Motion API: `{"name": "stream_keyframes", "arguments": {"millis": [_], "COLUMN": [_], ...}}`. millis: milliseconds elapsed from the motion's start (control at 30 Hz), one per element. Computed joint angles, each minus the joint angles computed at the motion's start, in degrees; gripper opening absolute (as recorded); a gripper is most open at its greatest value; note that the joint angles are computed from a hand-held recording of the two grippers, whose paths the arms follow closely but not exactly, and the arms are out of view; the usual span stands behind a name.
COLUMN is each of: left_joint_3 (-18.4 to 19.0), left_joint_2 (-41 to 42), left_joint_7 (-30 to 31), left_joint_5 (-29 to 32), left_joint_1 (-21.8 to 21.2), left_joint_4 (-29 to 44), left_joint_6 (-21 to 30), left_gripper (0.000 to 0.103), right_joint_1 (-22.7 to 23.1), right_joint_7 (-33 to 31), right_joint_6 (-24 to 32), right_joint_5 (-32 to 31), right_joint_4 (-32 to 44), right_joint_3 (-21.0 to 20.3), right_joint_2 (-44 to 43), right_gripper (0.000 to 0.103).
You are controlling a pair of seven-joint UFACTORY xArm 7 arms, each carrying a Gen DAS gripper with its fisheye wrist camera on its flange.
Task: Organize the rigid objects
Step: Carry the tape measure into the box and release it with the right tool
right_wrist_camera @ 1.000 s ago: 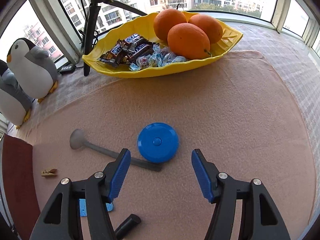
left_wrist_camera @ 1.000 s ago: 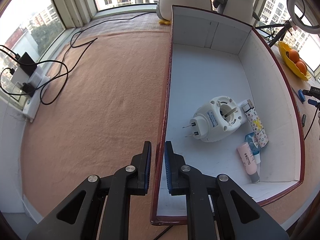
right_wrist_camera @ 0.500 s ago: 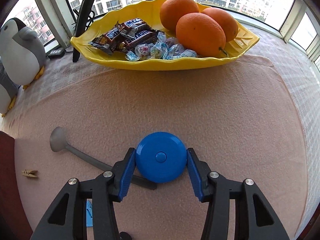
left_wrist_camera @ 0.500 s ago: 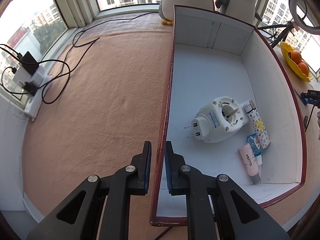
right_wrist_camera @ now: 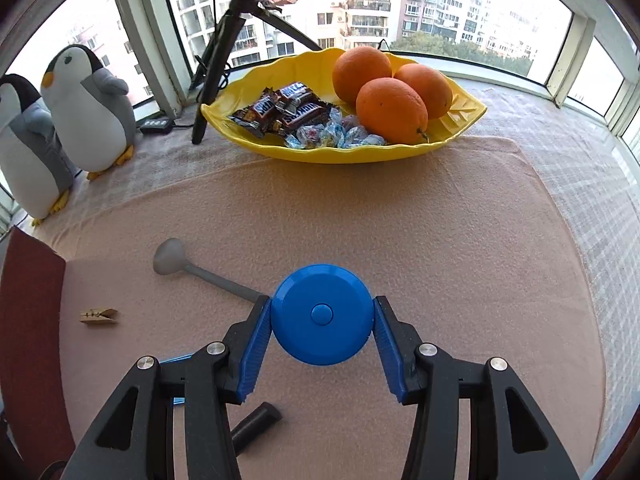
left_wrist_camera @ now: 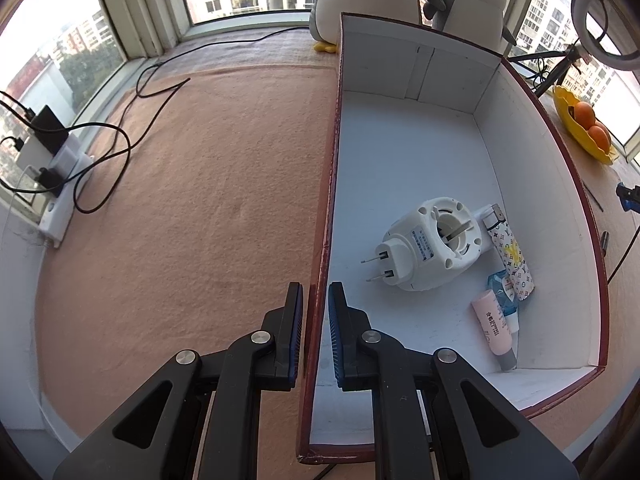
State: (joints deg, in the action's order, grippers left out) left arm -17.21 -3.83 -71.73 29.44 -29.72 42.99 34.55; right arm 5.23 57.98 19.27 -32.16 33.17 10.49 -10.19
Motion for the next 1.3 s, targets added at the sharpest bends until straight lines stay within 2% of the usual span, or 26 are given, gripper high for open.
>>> {"name": "stream_keyframes", "arguments": {"millis": [100, 300, 400, 600, 900, 1300], "left_joint_3": [0.1, 0.1, 0.0, -0.1, -0.1, 0.0], "left_joint_2": [0.0, -0.8, -1.1, -1.5, -1.4, -1.4], "left_joint_7": [0.2, 0.2, 0.0, 0.3, 0.7, 0.5], "left_joint_5": [0.2, 1.3, 2.0, 2.6, 2.9, 3.0], "left_joint_1": [0.1, 0.6, 1.0, 1.5, 2.2, 2.6], "left_joint_4": [-0.3, -1.0, -1.4, -2.1, -2.9, -3.4], "left_joint_6": [-0.9, -2.4, -3.1, -4.6, -6.3, -7.6], "left_gripper": [0.012, 0.010, 0.008, 0.006, 0.006, 0.006], "right_joint_1": [2.1, 6.1, 8.0, 13.1, 22.7, 33.3], "right_joint_7": [-0.2, -0.5, -0.2, 0.7, 0.5, -4.9], "right_joint_6": [-0.1, 0.6, 2.3, 5.5, 6.8, 8.3], "right_joint_5": [1.2, 3.2, 1.7, -3.7, -7.6, -5.4], "right_joint_4": [-0.9, 2.1, 5.1, 12.1, 21.3, 29.0], "right_joint_3": [1.7, 6.8, 10.0, 13.8, 12.8, 7.3], "right_joint_2": [-3.8, -6.1, -5.8, -1.6, 8.6, 19.2], "right_gripper": [0.046, 0.046, 0.046, 0.046, 0.046, 0.046]}}
